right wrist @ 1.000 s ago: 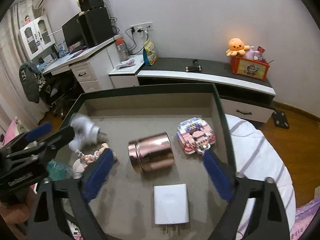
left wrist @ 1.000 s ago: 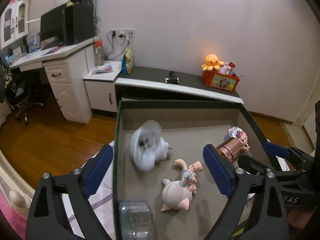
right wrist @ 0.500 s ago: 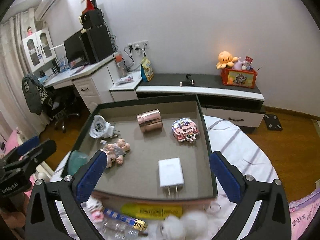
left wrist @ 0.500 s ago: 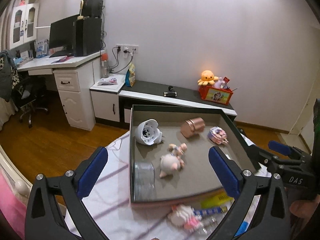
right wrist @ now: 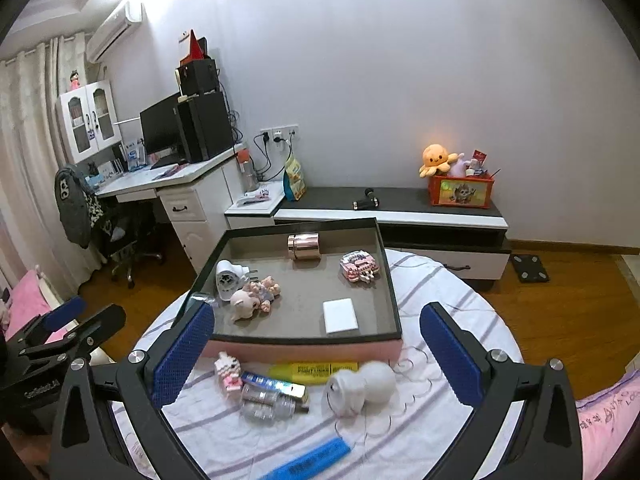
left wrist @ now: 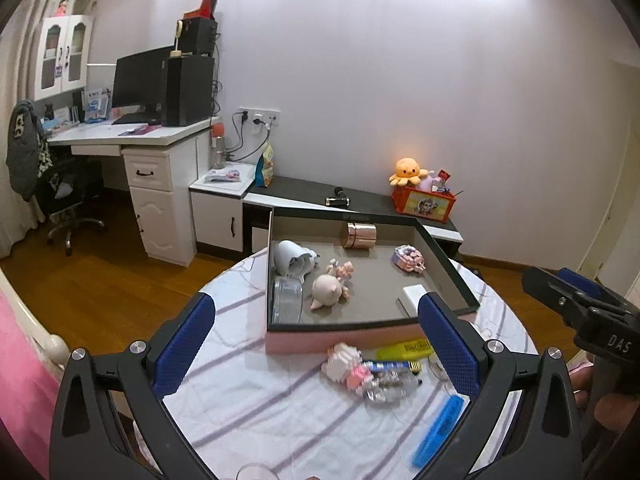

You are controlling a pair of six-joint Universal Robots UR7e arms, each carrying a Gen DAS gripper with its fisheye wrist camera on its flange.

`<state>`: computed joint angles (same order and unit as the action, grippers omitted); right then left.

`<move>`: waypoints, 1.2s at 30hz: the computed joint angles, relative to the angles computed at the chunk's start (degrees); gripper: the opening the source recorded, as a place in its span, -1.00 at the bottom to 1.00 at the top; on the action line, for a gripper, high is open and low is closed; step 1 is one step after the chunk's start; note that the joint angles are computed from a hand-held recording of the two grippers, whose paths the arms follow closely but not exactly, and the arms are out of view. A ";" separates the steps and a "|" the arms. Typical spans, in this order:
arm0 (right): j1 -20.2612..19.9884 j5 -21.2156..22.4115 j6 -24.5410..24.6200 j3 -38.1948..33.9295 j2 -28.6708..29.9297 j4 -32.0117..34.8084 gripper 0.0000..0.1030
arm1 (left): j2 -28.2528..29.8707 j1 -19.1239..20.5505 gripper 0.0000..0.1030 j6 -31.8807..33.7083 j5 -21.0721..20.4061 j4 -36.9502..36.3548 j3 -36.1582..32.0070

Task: Organize rigid objects
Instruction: 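Withdraw both grippers from the box toward the remaining items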

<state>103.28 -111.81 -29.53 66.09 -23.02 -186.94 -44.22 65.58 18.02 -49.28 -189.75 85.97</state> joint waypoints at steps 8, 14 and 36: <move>0.27 0.03 0.07 9.94 -4.18 -8.15 1.00 | -3.26 -2.47 0.99 0.39 1.95 -5.50 7.82; 0.10 0.13 -0.04 15.84 -6.57 -12.02 1.00 | -4.59 -3.98 0.99 -0.36 3.01 -7.70 11.96; -0.92 -0.46 1.60 19.35 -7.84 -12.70 1.00 | -5.46 -5.14 0.99 -2.46 5.34 -7.78 15.81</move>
